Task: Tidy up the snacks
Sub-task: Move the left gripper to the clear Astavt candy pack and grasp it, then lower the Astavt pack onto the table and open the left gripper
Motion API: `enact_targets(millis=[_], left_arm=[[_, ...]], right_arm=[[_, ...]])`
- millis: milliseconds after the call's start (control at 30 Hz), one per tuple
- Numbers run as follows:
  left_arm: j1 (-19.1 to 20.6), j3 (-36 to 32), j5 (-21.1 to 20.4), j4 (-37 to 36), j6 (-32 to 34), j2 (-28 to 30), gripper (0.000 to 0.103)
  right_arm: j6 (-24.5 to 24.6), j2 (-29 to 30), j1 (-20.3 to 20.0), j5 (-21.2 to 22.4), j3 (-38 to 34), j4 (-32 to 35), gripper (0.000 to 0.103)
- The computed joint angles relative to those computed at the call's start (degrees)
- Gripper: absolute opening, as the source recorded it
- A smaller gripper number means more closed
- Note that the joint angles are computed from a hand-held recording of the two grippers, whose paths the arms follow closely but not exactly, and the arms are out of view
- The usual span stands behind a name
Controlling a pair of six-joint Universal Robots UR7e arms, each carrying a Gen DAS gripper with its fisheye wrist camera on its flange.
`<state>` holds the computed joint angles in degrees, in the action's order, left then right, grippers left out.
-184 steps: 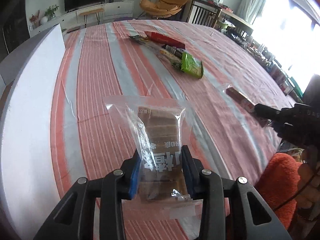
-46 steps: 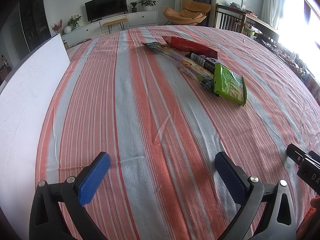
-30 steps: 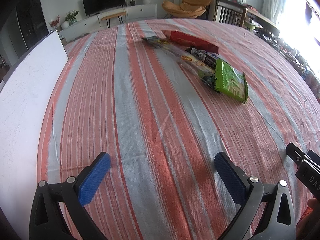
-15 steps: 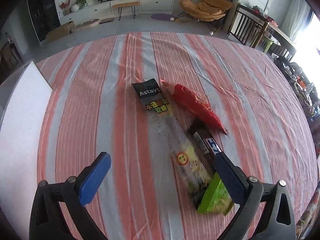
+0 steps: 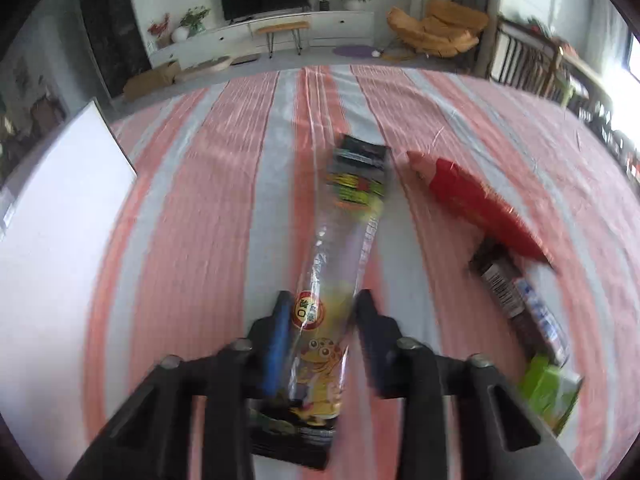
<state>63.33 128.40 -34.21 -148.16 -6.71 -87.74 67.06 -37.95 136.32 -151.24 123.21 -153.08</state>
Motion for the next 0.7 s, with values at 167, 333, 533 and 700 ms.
enact_targets(millis=[167,333,533,700], left_arm=[[-1.1,4.5,-3.6,8.9,-0.7,-10.4,0.02],[-5.5,10.9,-6.3,23.3,-7.1,-26.2,0.027],[-9.3,13.6,-2.3,31.4,-12.9,-32.0,0.079],[-5.4,14.4,-2.2,21.4,-8.3,-29.4,0.101]], right_arm=[[0.0,0.0,0.0,0.0,0.0,0.0,0.089],[0.1,-0.1,0.1,0.0,0.1,0.1,0.089],[-0.1,0.0,0.1,0.0,0.0,0.0,0.089],[-0.8,0.2,0.0,0.2,0.1,-1.0,0.089]])
